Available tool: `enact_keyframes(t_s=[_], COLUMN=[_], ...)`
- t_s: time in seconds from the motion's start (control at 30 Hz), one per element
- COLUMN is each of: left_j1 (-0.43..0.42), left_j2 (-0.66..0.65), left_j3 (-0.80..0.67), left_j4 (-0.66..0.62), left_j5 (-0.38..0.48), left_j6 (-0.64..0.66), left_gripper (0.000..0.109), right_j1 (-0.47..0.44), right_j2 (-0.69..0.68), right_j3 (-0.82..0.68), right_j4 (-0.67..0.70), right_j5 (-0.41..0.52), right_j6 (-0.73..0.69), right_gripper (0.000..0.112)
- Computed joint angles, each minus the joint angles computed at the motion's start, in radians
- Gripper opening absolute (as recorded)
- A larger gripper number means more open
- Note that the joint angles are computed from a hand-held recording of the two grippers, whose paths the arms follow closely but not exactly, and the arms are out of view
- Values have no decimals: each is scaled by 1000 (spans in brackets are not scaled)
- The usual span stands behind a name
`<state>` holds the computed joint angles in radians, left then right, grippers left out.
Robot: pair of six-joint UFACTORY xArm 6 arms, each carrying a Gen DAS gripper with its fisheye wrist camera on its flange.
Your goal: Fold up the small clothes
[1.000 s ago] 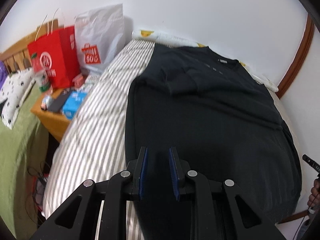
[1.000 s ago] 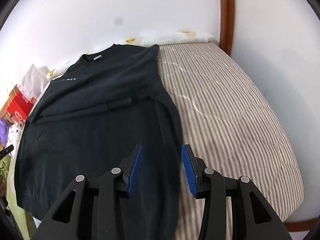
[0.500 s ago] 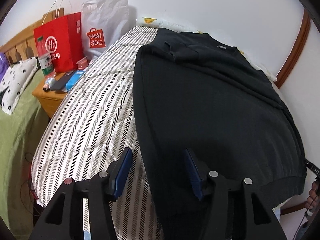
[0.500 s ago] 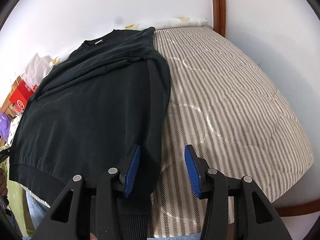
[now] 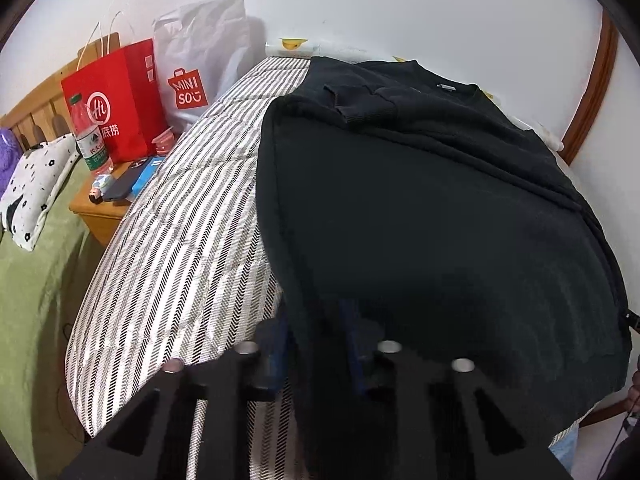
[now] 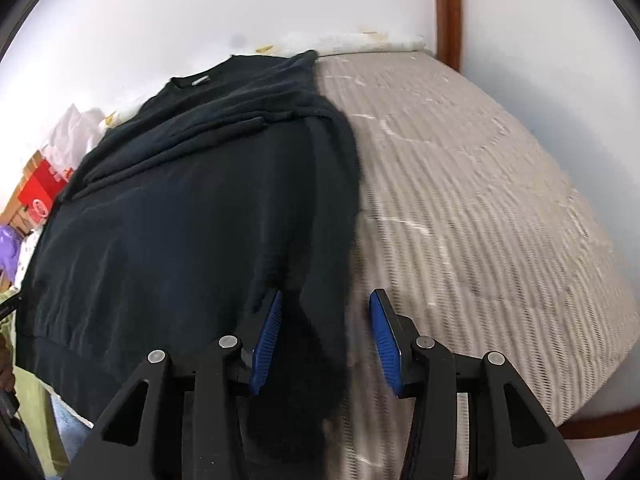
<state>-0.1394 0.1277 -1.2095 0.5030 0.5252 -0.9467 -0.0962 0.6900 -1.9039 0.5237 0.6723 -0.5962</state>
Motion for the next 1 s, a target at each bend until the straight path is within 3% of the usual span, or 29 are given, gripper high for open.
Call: enact_keyframes(t_s=[0.13, 0.27, 0.33, 0.53, 0.67, 0.9, 1.0], left_j1=[3, 12, 21, 41, 32, 24, 29], left_j2=[-5, -24, -45, -124, -161, -232, -245], left_j3=[10, 40, 69, 152, 173, 227, 240], left_j4=[-34, -91, -118, -244, -277, -230, -267], left_j5=[-16, -55, -93, -222, -256, -312, -346], left_j6=[25, 40, 42, 108, 138, 125, 156], left_gripper=[11, 8, 8, 7, 7, 7, 7], right_j1=[13, 4, 6, -32, -62, -86, -102], right_j2=[6, 55, 56, 17, -26, -109, -133], right_j3=[-16, -112, -112, -89, -65, 20, 39], right_j4=[44, 120, 133, 274, 378, 463, 506], right_j5=[31, 154, 157, 157, 182, 176, 193], right_j6=[-38, -53, -66, -139, -206, -291, -333], right_gripper=[44, 17, 10, 8, 8, 8, 8])
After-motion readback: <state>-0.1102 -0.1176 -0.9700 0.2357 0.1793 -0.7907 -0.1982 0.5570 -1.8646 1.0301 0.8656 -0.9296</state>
